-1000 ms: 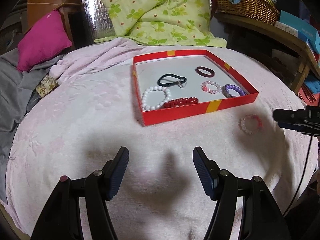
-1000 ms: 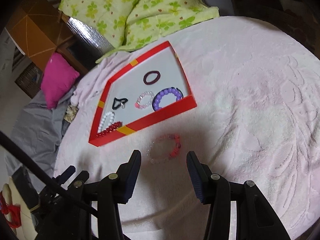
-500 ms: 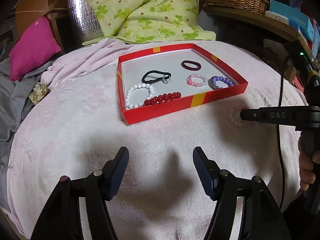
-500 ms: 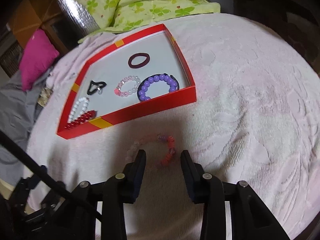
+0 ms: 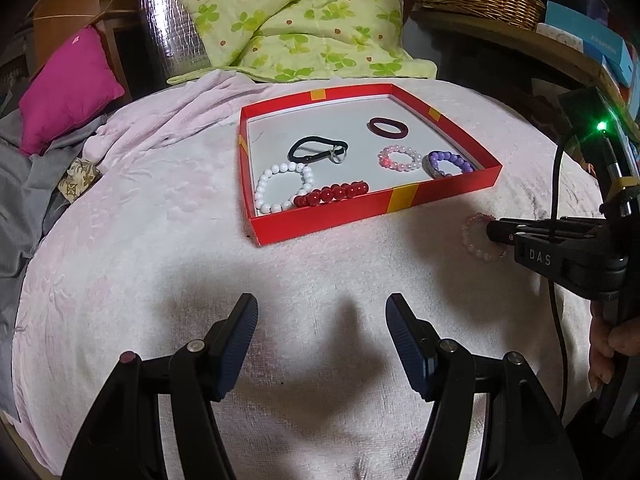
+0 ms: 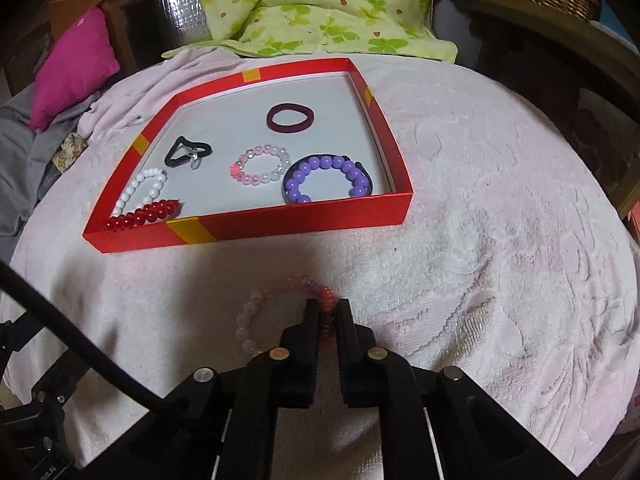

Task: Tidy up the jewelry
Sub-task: 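Move the right tool to the second pink-and-white bracelet and close it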

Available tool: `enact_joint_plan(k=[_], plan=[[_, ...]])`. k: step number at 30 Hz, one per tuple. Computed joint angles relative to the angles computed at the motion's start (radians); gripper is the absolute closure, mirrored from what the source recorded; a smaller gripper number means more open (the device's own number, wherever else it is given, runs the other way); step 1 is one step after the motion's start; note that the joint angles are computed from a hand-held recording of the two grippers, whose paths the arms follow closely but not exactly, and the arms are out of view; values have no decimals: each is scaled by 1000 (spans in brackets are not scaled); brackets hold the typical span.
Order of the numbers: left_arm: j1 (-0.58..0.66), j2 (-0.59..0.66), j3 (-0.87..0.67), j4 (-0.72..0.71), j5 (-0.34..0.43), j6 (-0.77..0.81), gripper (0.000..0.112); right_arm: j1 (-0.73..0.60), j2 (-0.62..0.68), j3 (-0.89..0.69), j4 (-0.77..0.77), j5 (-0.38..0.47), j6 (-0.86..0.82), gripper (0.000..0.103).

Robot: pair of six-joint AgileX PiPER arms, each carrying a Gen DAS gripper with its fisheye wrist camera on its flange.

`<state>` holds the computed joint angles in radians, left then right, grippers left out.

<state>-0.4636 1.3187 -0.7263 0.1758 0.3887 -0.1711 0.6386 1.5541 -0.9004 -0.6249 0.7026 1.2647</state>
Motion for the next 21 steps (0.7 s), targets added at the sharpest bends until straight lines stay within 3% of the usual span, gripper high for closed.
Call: enact_joint_plan(k=[13, 21], plan=[[-6, 12, -5, 15, 4, -17, 45, 5, -15, 15, -7, -22, 15, 95], [-12, 13, -7, 21, 8, -25, 45, -36, -61, 56, 46, -85, -19, 95]])
